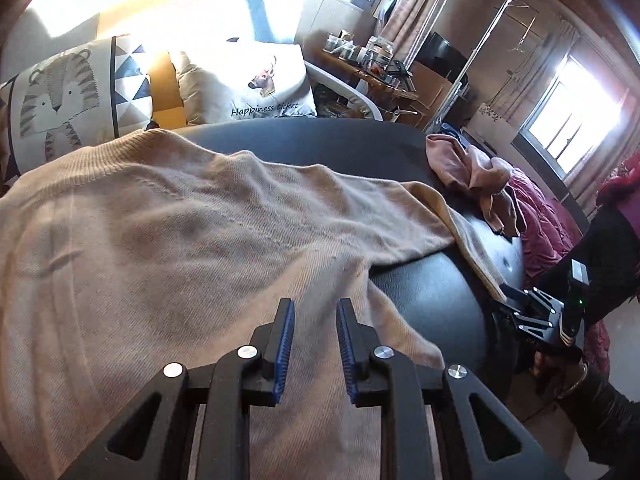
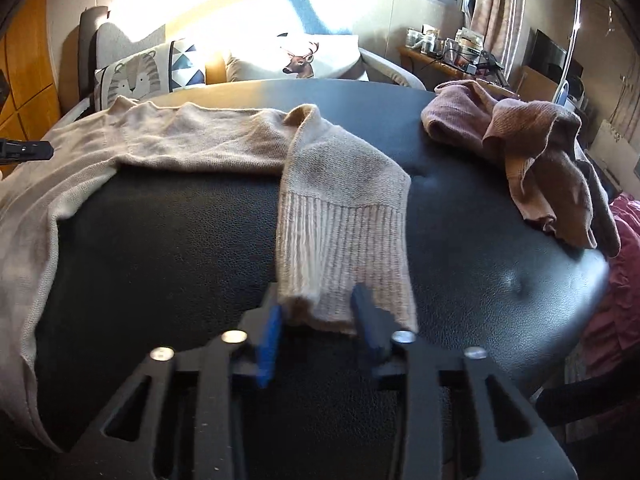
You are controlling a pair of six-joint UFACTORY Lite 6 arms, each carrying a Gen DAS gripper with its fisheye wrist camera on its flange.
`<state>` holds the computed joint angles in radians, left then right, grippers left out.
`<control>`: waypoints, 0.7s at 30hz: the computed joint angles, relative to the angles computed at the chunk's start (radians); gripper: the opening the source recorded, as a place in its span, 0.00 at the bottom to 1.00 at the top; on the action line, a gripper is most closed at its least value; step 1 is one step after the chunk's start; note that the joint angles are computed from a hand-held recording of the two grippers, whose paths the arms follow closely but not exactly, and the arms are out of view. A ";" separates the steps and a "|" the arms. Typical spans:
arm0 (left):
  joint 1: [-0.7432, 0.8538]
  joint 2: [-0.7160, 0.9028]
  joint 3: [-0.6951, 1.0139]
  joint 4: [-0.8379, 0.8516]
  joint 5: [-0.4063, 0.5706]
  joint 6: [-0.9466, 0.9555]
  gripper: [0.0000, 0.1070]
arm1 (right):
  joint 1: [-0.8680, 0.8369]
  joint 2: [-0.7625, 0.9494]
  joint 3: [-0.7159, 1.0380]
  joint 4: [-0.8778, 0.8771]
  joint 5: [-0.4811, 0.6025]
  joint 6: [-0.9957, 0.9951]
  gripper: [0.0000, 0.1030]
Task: Fold clothes
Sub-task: 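Grasp the ribbed sleeve cuff with the right gripper and pull it straight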
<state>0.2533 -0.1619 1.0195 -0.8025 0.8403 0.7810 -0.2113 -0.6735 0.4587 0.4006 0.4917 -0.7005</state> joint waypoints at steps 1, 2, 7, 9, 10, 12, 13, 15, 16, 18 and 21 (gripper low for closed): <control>-0.014 0.036 0.015 -0.010 -0.021 -0.011 0.20 | -0.002 0.027 0.022 -0.010 0.006 0.018 0.12; -0.029 0.072 0.032 -0.017 -0.035 -0.028 0.20 | -0.030 0.060 0.054 0.023 0.031 -0.002 0.11; -0.091 0.200 0.113 -0.016 -0.099 -0.077 0.20 | -0.257 0.169 0.258 0.298 0.276 -0.213 0.10; -0.107 0.249 0.164 -0.001 -0.112 -0.089 0.20 | -0.356 0.209 0.373 0.379 0.393 -0.245 0.10; -0.116 0.275 0.192 0.009 -0.120 -0.096 0.20 | -0.401 0.239 0.439 0.412 0.440 -0.249 0.10; -0.124 0.335 0.259 0.030 -0.137 -0.110 0.20 | -0.462 0.313 0.571 0.441 0.479 -0.222 0.10; -0.126 0.367 0.295 0.039 -0.142 -0.120 0.20 | -0.477 0.363 0.641 0.442 0.478 -0.192 0.10; -0.129 0.428 0.363 0.050 -0.150 -0.136 0.20 | -0.497 0.471 0.763 0.424 0.451 -0.132 0.10; -0.132 0.458 0.397 0.057 -0.153 -0.144 0.20 | -0.487 0.514 0.809 0.383 0.409 -0.089 0.10; -0.131 0.518 0.462 0.070 -0.155 -0.151 0.20 | -0.464 0.611 0.898 0.283 0.347 0.014 0.10; -0.131 0.600 0.545 0.109 -0.158 -0.187 0.20 | -0.426 0.740 0.940 0.085 0.233 0.184 0.10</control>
<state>0.1219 0.4379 1.5649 -0.6934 0.6826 0.5936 -0.6374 0.0662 1.3983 0.4860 0.7251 -0.5168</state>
